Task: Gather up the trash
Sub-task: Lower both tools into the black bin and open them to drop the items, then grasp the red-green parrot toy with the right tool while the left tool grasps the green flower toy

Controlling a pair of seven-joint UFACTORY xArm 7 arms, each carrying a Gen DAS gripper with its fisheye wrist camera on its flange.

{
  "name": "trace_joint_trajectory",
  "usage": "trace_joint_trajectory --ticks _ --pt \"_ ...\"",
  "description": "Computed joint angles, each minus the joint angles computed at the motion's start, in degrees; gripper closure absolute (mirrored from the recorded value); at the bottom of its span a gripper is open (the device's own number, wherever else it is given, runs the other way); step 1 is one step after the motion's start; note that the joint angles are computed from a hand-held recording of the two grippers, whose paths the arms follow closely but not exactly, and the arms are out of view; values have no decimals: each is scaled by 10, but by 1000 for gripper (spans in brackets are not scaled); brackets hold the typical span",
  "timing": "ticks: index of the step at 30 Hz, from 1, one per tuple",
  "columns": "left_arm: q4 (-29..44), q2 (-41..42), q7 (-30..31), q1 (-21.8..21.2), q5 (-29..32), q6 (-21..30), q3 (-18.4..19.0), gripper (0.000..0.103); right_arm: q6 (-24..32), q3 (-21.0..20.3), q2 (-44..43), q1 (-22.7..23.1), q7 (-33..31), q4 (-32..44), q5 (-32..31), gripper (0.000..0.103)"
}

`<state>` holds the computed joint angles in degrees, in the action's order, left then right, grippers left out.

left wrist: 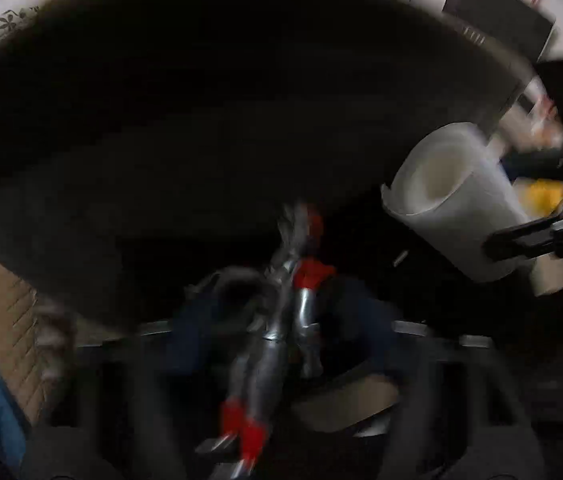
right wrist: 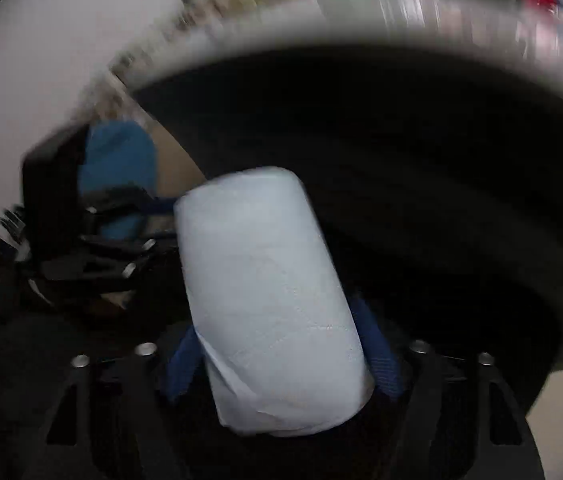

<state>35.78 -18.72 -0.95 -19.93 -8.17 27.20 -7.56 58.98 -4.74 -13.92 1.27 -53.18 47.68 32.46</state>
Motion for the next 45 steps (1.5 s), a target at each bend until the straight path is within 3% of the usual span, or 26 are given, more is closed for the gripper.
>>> trace_joint_trajectory --ticks 2,4,9,11,12,15,18,22,27,28,30,31,32,34,36,40,45 --pt "-4 26 -35 24 56 -1 -27 16 -66 23 15 2 10 -23 -49 15" --pt "-6 24 -45 24 71 14 -28 16 -70 17 -4 6 -4 -35 -54 19" --pt "-14 -68 -47 13 51 23 -8 16 0 -49 -100 23 -92 6 50 19" --pt "2 -90 -46 9 34 19 3 16 -12 -64 -109 31 -114 43 95 13" --pt "14 -103 -54 14 34 12 0 16 -31 -66 -98 35 -121 70 113 8" --pt "54 -97 -87 51 68 -16 -25 13 -95 -60 -22 40 -146 158 136 8" --pt "90 -86 -128 83 109 -43 -46 13 -116 -41 90 16 -113 267 109 8" --pt "119 -69 -143 78 118 -69 -41 12 -47 -26 235 -22 -24 428 69 9" --pt "150 -33 -135 68 125 -59 -35 12 -16 14 306 -50 -41 506 30 9" --pt "152 -28 -133 63 121 -60 -33 12 5 24 321 -56 -41 524 26 15" --pt "159 -20 -137 62 121 -55 -35 12 -2 38 336 -58 -39 539 5 38" --pt "167 -10 -140 61 120 -53 -35 12 3 44 331 -61 -31 537 -5 54" --pt "174 -3 -149 64 125 -51 -39 12 9 55 328 -70 -23 537 -12 61" --pt "204 23 -179 78 148 -40 -53 12 -39 57 290 -66 -5 482 -27 63" --pt "255 68 -228 96 195 -20 -71 12 -37 65 251 -86 -19 440 5 63" --pt "355 161 -310 93 284 9 -73 12 -48 50 170 -101 -38 351 73 62" --pt "492 273 -302 45 318 50 -45 12 -36 3 89 -100 -26 263 132 62"
